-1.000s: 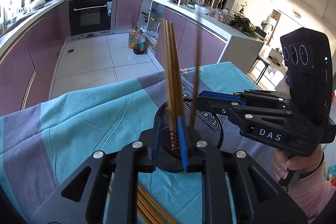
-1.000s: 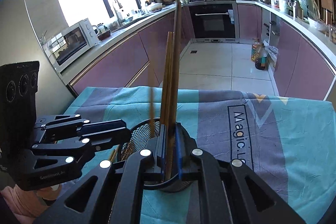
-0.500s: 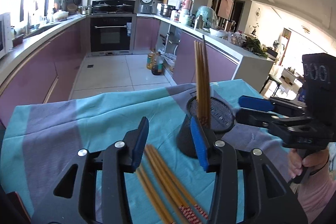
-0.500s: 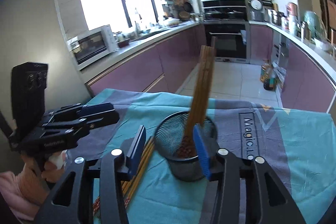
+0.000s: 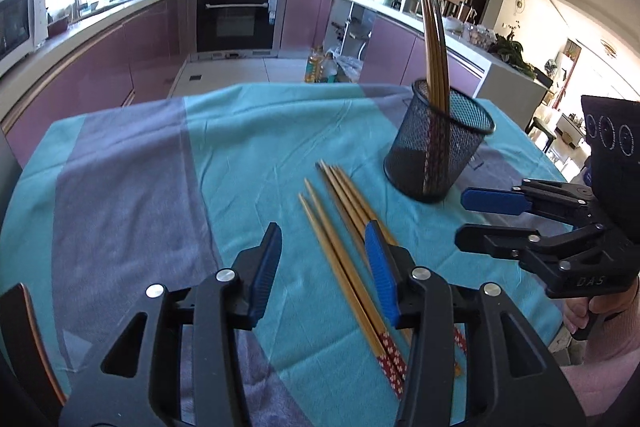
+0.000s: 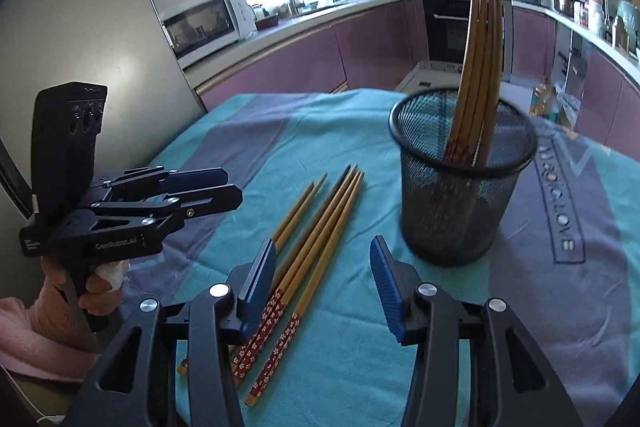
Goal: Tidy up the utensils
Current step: 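Move both grippers back over the remaining chopsticks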
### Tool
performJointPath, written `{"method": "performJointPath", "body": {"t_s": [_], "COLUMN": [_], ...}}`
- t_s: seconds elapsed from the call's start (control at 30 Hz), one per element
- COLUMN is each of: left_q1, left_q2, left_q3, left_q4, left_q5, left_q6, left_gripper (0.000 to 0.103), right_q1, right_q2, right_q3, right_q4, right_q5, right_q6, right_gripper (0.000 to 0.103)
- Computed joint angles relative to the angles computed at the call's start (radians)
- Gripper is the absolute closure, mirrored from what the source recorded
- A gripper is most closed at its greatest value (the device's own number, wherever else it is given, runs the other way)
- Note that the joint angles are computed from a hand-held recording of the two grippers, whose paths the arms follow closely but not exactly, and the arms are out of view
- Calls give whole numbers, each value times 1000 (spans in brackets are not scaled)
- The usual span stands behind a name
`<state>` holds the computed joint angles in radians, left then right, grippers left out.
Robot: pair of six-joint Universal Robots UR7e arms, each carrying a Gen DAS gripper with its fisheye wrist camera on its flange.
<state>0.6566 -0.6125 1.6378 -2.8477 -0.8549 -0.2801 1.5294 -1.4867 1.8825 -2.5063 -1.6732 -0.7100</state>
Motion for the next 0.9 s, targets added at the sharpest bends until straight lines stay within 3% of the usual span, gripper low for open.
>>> {"method": "performJointPath", "body": {"t_s": [0.33,0.9], "left_q1": [4,3], "left_q2": [30,52], "left_q3": [-14,-35], "left_q4": [89,166], "left_q5": [-33,-3], "left_q6": [-58,-79], "left_gripper": [60,63], "right_q1": [-3,6], "right_q2": [10,33], "right_q3": [50,66], "right_q4": [-41,-88], "right_q5": [-57,-107], "right_q6": [17,10], "right_gripper": [56,56]}}
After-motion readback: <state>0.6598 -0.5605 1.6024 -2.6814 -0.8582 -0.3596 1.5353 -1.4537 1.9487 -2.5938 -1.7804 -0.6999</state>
